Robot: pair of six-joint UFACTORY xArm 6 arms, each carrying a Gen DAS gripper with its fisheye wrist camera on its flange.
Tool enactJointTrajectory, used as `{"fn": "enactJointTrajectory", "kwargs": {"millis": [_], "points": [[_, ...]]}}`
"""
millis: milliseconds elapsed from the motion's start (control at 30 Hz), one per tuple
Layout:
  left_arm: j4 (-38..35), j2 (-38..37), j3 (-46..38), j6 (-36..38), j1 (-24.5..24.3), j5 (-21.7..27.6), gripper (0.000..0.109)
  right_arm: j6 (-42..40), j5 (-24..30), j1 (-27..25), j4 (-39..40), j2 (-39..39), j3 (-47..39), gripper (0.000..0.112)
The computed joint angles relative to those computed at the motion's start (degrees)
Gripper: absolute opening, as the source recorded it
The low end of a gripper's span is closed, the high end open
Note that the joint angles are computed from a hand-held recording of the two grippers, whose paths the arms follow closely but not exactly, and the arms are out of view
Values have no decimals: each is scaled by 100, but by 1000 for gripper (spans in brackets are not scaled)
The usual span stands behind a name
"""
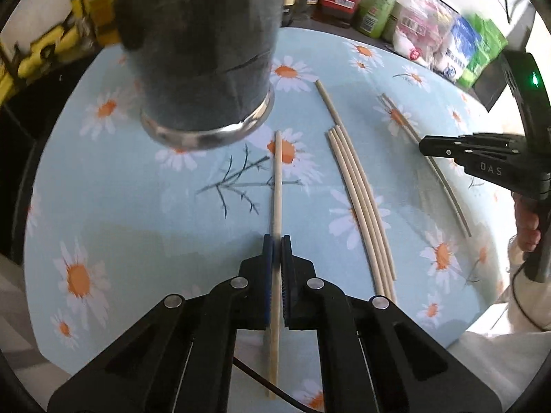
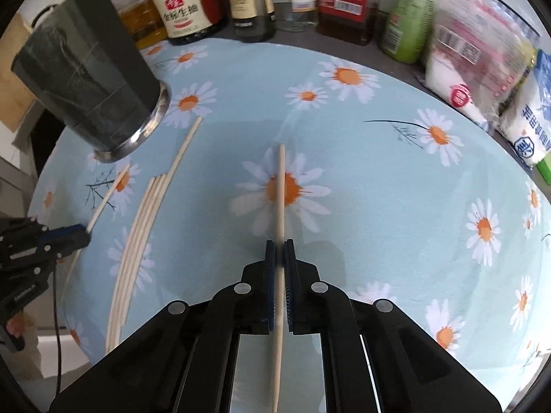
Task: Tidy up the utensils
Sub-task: 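Close the left tool on a chopstick while the right tool grasps another, then carry the left tool's chopstick upright over the black holder while the right tool carries its own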
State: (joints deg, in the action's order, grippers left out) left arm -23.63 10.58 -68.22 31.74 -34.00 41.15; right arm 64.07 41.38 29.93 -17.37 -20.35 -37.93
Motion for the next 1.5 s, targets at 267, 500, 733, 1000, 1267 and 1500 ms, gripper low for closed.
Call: {"fn": "enactJointTrajectory", "kwargs": {"millis": [267,500,733,1000,1267,1500], "points": [[291,-412,439,-749,118,-200,5,399,225,-53,-727,-1008,466,5],[361,-982,912,-1174,345,-713,5,202,-33,-252,-1067,-1165,454,5],[-226,-1256,937,-849,454,-1092,5,-172,-510,-298,-1158,-916,46,5],[-913,-1211,345,-279,556,-1125,5,-28,-1051,-192,-1828,-400,-907,5],[-2617,-886,-682,1581,673,-853,5,1026,-2446,-443,-3097,189,-1665,5],[-3473,-32,-1896,2305,722,-429,5,2493,-2500,-503,-4610,960,-2516,5]]}}
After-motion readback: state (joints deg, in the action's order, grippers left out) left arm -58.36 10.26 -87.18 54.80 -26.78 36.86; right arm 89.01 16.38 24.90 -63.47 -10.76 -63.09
